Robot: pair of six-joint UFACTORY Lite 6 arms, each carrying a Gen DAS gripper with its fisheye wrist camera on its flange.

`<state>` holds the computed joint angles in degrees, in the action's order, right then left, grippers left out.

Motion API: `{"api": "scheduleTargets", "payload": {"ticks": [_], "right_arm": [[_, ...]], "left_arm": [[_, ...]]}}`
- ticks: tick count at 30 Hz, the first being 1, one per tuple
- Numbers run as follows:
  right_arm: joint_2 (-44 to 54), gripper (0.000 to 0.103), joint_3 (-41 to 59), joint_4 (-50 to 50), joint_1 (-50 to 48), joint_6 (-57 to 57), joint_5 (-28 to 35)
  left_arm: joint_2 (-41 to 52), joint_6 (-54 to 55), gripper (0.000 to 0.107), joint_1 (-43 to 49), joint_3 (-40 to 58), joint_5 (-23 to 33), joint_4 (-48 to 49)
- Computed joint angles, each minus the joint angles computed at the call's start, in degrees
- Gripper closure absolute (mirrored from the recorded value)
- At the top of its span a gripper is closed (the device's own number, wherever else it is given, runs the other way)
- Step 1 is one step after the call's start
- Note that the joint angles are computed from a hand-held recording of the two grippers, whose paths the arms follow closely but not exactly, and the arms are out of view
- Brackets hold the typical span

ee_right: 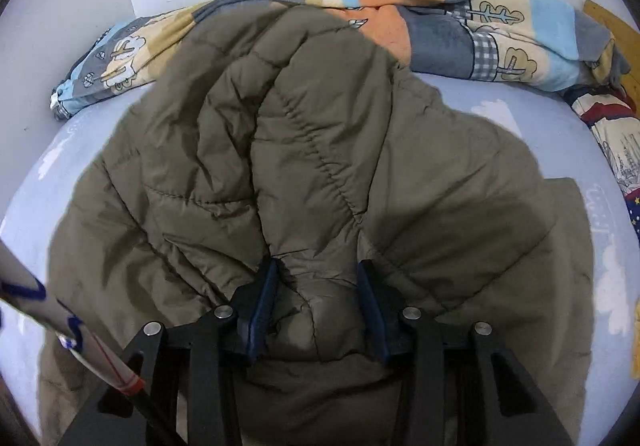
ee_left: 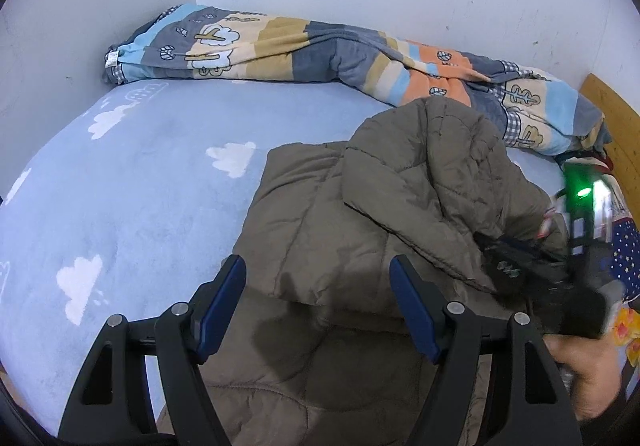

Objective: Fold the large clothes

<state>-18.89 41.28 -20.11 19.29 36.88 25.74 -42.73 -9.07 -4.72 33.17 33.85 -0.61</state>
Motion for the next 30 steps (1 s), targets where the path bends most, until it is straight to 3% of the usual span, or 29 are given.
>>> {"api": "scheduleTargets", "payload": {"ticks": [7, 18, 21, 25, 28, 30], "right_arm": [[-10.3, 0.058, 2.0, -0.5, 8.9, 4.0, 5.8], [-0.6, 0.059, -0.6, -10.8, 17.8, 17.8, 4.0], [-6.1, 0.059, -0.6, -4.7, 15.4, 11.4, 4.9], [-15.4, 0.059, -1.1, -5.4, 11.0, 8.3, 10.0], [-17.7, 0.058, -1.7, -4.5, 2.4, 2.2, 11.4], [-16.6, 0.058, -3.1, 2.4, -5.5, -6.4, 8.9]], "left_arm": [[-0.9, -0.4, 0.034, 0.8, -0.5, 0.1, 0.8], [0.1, 2.4, 0.034, 2.2, -0.4, 0.1, -1.5], [0.0, 2.6, 0.034, 2.1, 0.0, 0.4, -1.8], [-0.5, 2.1, 0.034, 1.9, -0.6, 0.3, -1.7], [-0.8, -0.5, 0.034, 0.1, -0.9, 0.3, 0.5], [-1.0, -3.2, 0.034, -1.7, -1.1, 0.3, 3.0]]}}
